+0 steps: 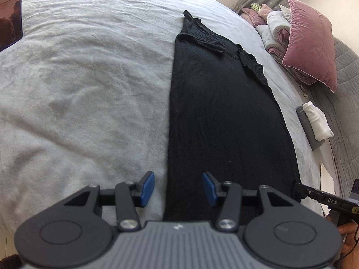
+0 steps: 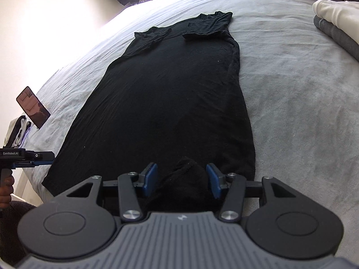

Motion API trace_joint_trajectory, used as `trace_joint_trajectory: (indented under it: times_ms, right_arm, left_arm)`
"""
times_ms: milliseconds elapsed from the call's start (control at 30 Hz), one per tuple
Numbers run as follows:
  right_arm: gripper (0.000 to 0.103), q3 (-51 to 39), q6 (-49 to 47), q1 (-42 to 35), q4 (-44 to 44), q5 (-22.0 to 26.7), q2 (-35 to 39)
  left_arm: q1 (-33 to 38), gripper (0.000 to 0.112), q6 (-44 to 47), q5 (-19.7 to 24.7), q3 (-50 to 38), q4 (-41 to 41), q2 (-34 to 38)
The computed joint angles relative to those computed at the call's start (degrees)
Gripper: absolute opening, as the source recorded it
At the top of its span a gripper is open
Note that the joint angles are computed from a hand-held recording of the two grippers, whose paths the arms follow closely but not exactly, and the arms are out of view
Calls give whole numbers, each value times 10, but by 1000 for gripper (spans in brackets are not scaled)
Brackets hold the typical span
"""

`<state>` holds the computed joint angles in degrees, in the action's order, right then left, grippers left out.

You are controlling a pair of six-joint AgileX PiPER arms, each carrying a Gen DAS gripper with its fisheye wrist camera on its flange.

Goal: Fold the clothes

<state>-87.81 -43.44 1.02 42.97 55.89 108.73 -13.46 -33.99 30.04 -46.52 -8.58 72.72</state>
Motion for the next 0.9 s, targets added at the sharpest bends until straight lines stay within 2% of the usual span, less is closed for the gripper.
trace_joint_trajectory:
  times_ms: [33,100,167,367,500,567,600,700,800,900]
  right_arm:
    - [29,11,-9,-6,-2,1,-7]
    - [19,27,-22,-20,-4,6,-20]
    - [16,44,-36,-38,4,11,-35]
    - [15,95,-44,-88,-6,14,-81]
    - [26,138,-42,-122,0,24,-109]
    - [35,157,-44,-145,25,38,-117]
    - [44,168,-44,-154,39,44,-121]
    - [47,194,-44,-169,76,58,-132]
    - [47,211,-36,-172,114,63,-132]
    - [47,217,-17,-165,135,61,-120]
  left_arm:
    - [-7,48,0,2,4,2,-3]
    - [-16,47,4,5,9,3,-9]
    - [-24,46,12,10,12,0,-14]
    - [-38,46,26,22,20,-3,-28]
    - [-50,47,1,12,42,6,-51]
    - [-56,48,-13,6,53,11,-64]
    - [-57,48,-21,-3,63,11,-72]
    - [-53,50,-23,-43,101,-12,-97]
    - [-22,50,67,-64,129,-109,-115]
    - [33,50,210,-45,141,-247,-122]
